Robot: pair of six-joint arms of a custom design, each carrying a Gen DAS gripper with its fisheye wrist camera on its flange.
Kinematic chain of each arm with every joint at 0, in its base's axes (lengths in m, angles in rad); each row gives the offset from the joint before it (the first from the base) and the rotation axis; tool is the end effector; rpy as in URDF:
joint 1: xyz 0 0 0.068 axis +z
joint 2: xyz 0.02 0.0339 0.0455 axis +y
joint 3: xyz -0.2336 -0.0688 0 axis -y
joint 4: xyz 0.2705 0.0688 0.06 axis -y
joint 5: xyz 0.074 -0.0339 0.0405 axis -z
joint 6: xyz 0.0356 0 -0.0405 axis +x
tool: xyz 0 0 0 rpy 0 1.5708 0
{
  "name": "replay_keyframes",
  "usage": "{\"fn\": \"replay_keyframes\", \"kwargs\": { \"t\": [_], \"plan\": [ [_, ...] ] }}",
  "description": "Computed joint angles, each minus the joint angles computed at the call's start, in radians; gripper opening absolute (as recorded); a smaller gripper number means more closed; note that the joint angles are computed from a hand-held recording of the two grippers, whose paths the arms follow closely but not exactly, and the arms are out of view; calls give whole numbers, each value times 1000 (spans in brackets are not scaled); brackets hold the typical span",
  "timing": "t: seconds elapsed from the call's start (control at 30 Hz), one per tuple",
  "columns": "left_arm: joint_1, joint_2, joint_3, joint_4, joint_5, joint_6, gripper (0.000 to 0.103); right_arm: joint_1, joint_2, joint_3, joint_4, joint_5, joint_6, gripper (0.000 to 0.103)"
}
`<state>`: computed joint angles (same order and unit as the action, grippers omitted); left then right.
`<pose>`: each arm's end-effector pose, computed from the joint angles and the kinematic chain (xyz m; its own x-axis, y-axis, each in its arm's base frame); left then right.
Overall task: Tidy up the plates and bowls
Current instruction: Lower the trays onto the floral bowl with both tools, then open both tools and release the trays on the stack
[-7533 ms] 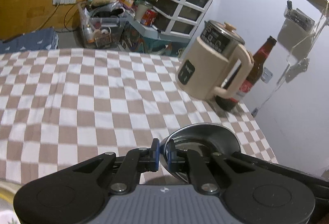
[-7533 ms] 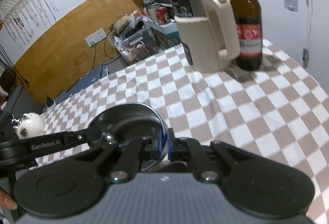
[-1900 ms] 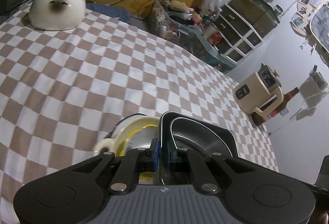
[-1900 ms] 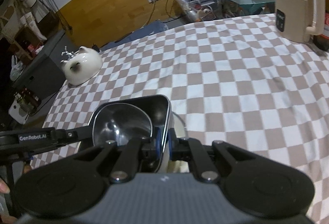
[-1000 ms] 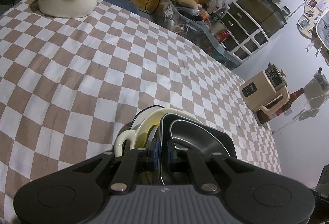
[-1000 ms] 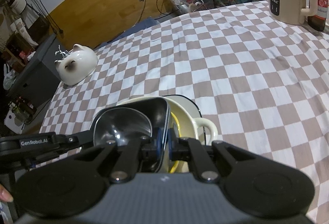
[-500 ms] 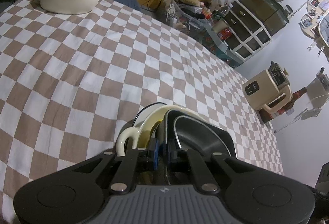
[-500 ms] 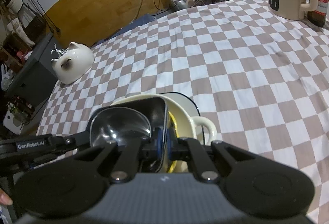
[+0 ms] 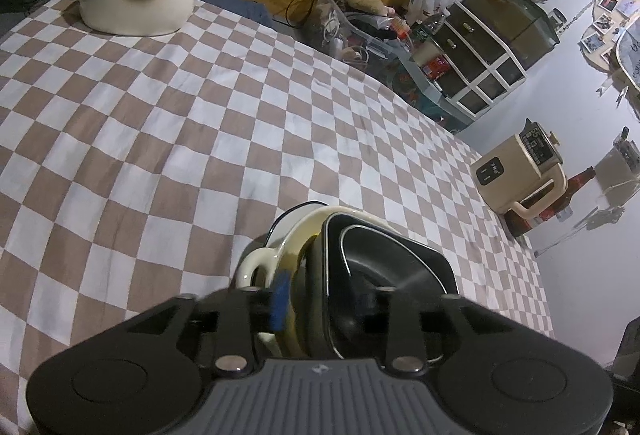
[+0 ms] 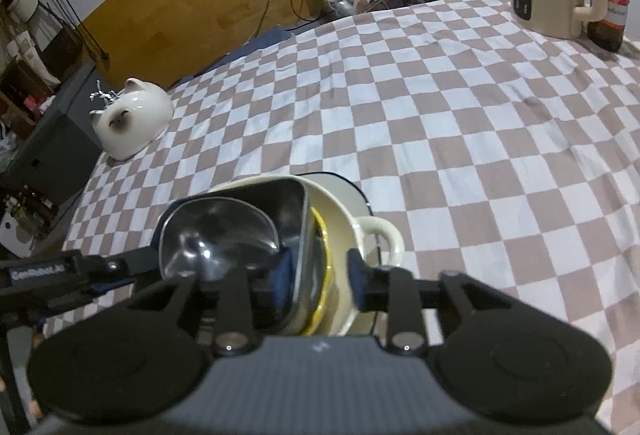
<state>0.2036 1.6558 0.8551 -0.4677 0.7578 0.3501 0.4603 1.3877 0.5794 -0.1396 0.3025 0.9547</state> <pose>0.2997 0.0369 0.0985 -0.8598 0.0769 -0.5048 0.3710 0.7733 -0.5142 0.2472 0.1107 0.1013 -0.6395 0.5525 -0.5346 0.4388 0.8333 0.3363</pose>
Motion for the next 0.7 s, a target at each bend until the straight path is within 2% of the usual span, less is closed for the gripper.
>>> {"fn": "replay_keyframes", "kwargs": {
  "t": [0.1, 0.13, 0.2, 0.4, 0.5, 0.6, 0.7],
  "plan": [
    [13, 0, 5, -17, 22, 19, 68, 5, -23, -12, -19, 15, 10, 58],
    [17, -3, 6, -25, 31, 29, 72, 7, -33, -17, -26, 23, 14, 62],
    [17, -29, -9, -16, 18, 34, 88, 13, -54, -25, -41, 41, 18, 70],
    [32, -60, -5, -31, 21, 56, 101, 44, -110, -27, -92, 122, 1, 95],
    [33, -73, 1, -34, 14, 59, 103, 62, -128, -20, -114, 169, -15, 102],
    [34, -83, 8, -42, 10, 63, 103, 69, -127, -4, -133, 201, -20, 102],
    [22, -107, 20, -60, -35, 97, 103, 76, -119, 23, -166, 235, -23, 102]
  ]
}}
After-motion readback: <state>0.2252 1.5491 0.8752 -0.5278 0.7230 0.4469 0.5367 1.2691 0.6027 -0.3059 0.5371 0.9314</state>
